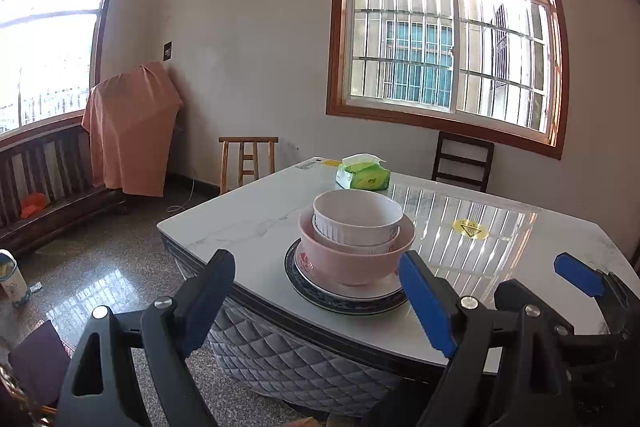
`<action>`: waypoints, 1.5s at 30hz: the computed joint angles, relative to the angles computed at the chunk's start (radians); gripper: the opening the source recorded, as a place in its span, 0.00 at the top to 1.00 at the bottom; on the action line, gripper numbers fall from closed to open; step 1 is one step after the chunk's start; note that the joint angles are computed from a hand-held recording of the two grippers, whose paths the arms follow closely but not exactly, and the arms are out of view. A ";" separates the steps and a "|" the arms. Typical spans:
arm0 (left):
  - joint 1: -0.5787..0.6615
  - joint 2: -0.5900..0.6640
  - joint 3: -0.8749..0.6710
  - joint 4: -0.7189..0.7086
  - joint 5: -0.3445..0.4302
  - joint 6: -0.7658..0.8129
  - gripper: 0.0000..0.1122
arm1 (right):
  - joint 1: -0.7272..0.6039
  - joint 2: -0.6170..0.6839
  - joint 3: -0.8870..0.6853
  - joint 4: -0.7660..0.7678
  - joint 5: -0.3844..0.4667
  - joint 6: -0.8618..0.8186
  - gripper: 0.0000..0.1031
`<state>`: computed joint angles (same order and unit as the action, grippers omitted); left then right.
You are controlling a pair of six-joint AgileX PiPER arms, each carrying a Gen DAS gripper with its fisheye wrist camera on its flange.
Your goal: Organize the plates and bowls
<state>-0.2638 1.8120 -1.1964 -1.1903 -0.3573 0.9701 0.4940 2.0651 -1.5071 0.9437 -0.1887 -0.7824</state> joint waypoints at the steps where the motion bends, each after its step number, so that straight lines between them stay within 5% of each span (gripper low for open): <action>1: 0.000 -0.001 0.013 0.027 -0.013 -0.036 0.23 | 0.008 0.000 0.004 0.022 -0.018 -0.026 0.02; 12: 0.011 0.074 0.038 0.018 -0.052 -0.064 0.23 | 0.033 0.018 0.031 0.154 -0.077 -0.137 0.01; 18: 0.006 0.064 0.095 0.155 -0.114 -0.225 0.23 | 0.035 0.014 0.036 0.173 -0.078 -0.155 0.01; 45: -0.006 0.071 0.063 0.041 -0.089 -0.107 0.23 | 0.046 0.017 0.044 0.127 -0.081 -0.153 0.01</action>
